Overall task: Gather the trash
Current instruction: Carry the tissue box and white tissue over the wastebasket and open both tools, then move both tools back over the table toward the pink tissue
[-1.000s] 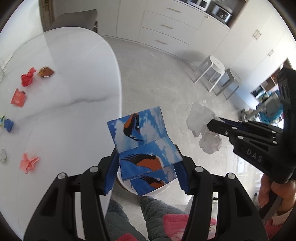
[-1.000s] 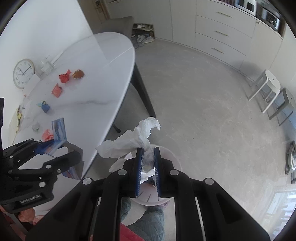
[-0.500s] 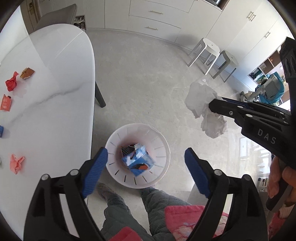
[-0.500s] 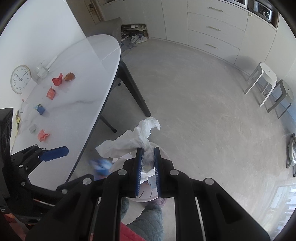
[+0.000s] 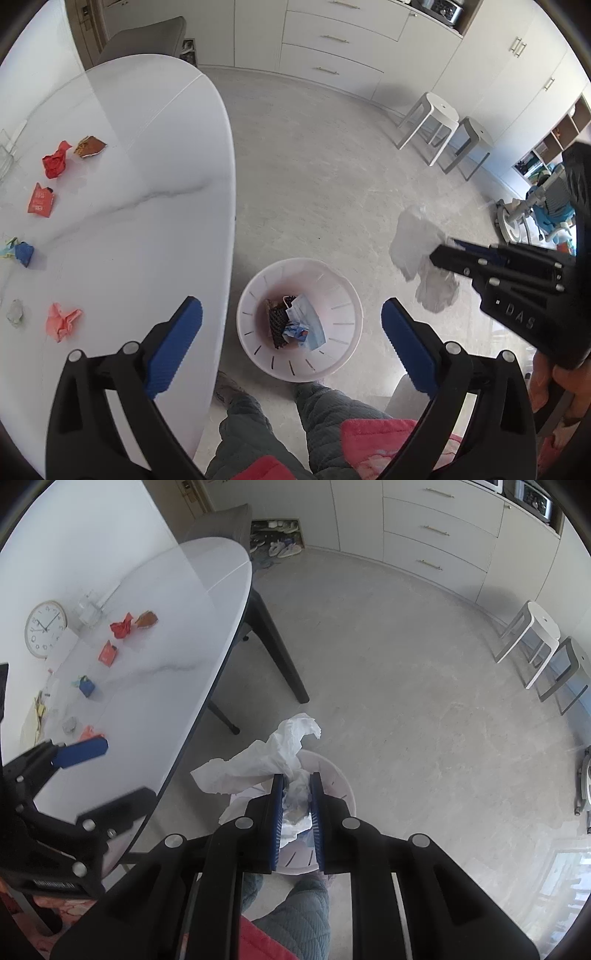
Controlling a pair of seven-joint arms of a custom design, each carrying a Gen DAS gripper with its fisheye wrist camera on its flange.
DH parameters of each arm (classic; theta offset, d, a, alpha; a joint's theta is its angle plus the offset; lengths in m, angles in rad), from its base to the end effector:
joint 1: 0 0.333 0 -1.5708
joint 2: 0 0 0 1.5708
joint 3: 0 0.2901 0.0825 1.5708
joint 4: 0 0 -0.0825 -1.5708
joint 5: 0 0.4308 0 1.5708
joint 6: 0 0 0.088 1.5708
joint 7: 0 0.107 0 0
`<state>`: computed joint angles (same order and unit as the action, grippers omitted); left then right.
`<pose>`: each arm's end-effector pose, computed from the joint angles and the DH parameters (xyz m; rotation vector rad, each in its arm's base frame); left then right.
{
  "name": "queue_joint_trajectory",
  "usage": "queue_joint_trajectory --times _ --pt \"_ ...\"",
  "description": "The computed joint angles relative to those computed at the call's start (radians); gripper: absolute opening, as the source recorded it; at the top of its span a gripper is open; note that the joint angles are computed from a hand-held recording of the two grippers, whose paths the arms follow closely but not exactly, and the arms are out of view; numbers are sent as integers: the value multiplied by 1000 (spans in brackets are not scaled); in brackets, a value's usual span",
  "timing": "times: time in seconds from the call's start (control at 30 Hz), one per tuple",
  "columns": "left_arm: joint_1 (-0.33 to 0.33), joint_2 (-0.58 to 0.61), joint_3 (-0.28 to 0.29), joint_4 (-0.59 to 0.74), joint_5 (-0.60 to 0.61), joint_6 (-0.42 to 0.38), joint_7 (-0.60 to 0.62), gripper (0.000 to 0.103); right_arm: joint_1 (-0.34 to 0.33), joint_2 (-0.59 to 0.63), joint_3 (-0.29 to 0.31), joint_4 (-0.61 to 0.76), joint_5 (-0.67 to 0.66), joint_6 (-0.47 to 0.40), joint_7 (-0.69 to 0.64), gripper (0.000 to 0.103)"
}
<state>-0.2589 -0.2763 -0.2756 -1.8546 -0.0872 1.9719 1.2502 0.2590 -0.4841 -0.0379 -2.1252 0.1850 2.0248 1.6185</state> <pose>0.4678 -0.3038 0.6423 -1.8788 2.2976 -0.5456 0.4816 0.1162 0.6149 -2.0372 1.7967 -0.1016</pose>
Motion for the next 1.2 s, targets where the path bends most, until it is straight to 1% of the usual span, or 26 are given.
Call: queue_joint_trajectory --times 0.1,0.2,0.23,0.27,0.3,0.33,0.5,0.6,0.7,0.97,1.1,1.2 --pt "8 -13 5 -7 8 -7 -11 95 8 -2 3 -13 11 -7 -5 16" --pt "19 -32 10 -22 13 -14 -22 95 17 2 6 -24 18 -15 -9 19" --pt "22 -37 12 -28 13 -14 -26 95 19 6 8 -24 19 -22 -8 30" --pt "27 -46 16 -37 12 -17 -30 95 19 10 12 -23 15 -28 -4 39" --pt "31 -53 19 -44 10 -18 -33 95 17 9 18 -26 6 -28 5 59" --pt "35 -59 20 -48 8 -20 -37 95 14 8 26 -27 -8 -26 17 71" --pt "55 -92 26 -74 9 -18 -59 95 19 17 27 -13 -14 -25 36 84" --pt "66 -113 27 -91 14 -14 -67 95 23 29 30 4 -18 -23 38 85" --pt "76 -139 31 -113 17 -11 -75 95 26 40 40 18 -34 -17 45 91" --pt "107 -195 43 -162 17 -12 -93 95 45 82 54 66 -37 -25 41 92" --pt "127 -234 52 -198 19 -17 -104 95 55 105 69 92 -47 -22 45 96" --pt "146 -262 63 -228 18 -19 -110 95 66 129 78 119 -48 -28 46 96"
